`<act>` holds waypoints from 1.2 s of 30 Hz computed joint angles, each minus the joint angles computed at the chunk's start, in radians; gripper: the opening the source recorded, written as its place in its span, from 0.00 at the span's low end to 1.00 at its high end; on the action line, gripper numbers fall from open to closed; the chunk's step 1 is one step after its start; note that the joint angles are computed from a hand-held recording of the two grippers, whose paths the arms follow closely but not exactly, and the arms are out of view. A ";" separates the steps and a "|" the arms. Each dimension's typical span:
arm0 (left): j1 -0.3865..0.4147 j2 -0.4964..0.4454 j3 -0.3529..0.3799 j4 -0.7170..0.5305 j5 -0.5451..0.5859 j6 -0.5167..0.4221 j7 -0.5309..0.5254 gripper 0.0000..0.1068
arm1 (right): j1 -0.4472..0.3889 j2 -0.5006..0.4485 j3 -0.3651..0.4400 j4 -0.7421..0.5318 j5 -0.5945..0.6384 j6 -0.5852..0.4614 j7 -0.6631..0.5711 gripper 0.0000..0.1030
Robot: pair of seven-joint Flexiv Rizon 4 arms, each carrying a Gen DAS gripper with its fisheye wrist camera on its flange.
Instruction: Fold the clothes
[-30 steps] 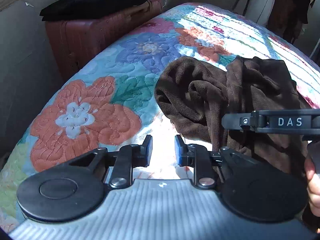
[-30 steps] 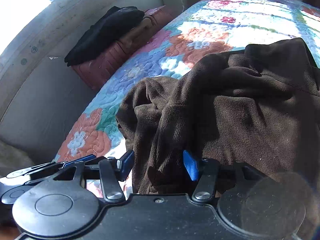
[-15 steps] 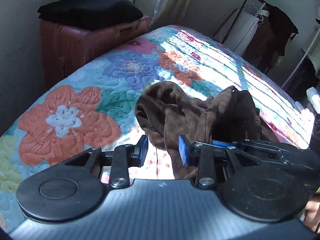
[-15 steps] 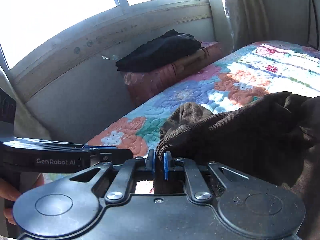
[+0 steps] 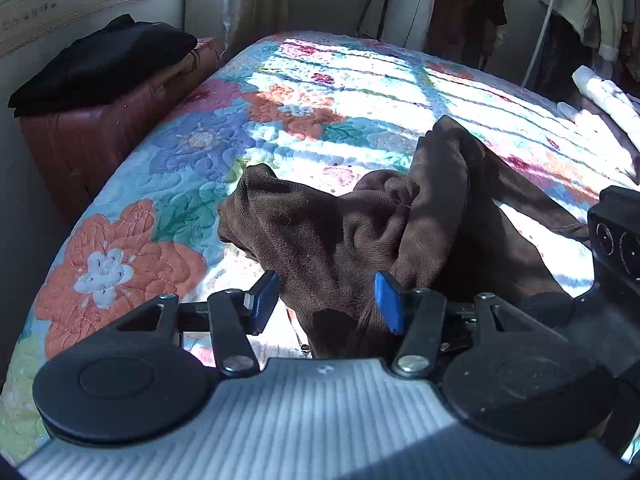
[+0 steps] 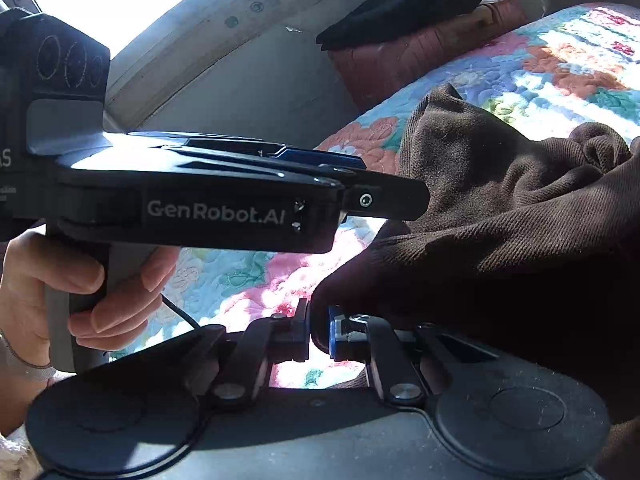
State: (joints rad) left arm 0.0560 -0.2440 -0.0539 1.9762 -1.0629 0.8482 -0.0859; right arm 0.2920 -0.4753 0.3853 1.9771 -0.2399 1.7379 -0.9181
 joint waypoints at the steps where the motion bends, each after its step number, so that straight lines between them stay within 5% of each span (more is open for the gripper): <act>1: 0.010 -0.008 0.002 -0.018 0.035 -0.065 -0.014 0.53 | 0.019 0.011 -0.021 0.007 0.003 -0.004 0.004 0.10; 4: 0.002 -0.028 -0.009 -0.033 0.074 -0.098 0.015 0.53 | 0.149 0.053 -0.165 0.040 -0.004 -0.001 -0.001 0.10; 8: -0.040 -0.044 -0.022 -0.016 0.126 0.043 0.040 0.50 | 0.312 0.084 -0.336 0.071 -0.009 -0.001 -0.002 0.10; 9: -0.042 -0.046 -0.023 -0.013 0.133 0.057 0.033 0.45 | 0.316 0.083 -0.340 0.070 -0.004 -0.011 0.004 0.10; 11: -0.045 -0.049 -0.027 -0.009 0.147 0.086 0.018 0.16 | 0.343 0.088 -0.372 0.084 -0.001 0.003 0.007 0.10; 14: -0.043 -0.049 -0.038 0.002 0.133 0.130 0.017 0.10 | 0.349 0.097 -0.382 0.097 0.014 0.017 0.011 0.10; 19: -0.038 -0.042 -0.058 0.005 0.029 0.191 -0.017 0.08 | 0.386 0.118 -0.433 0.115 0.049 0.008 0.045 0.14; 25: -0.033 -0.052 -0.042 -0.014 -0.069 0.267 -0.175 0.08 | 0.550 0.156 -0.648 0.166 0.124 0.041 0.141 0.24; 30: -0.053 -0.057 -0.076 0.011 -0.126 0.508 -0.125 0.08 | 0.683 0.160 -0.826 0.160 0.186 0.036 0.190 0.48; 33: -0.031 -0.040 -0.076 0.012 -0.132 0.448 -0.128 0.08 | 0.758 0.151 -0.929 0.160 0.207 0.028 0.238 0.58; 36: -0.002 -0.011 -0.063 0.017 -0.147 0.292 -0.105 0.08 | 0.647 0.136 -0.824 0.138 0.228 0.037 0.291 0.61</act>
State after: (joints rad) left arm 0.0536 -0.2546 -0.1167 1.9935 -1.2096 1.1399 -0.1913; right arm 0.9392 -0.3398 -0.4390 2.1147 -0.0114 1.7747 -0.6273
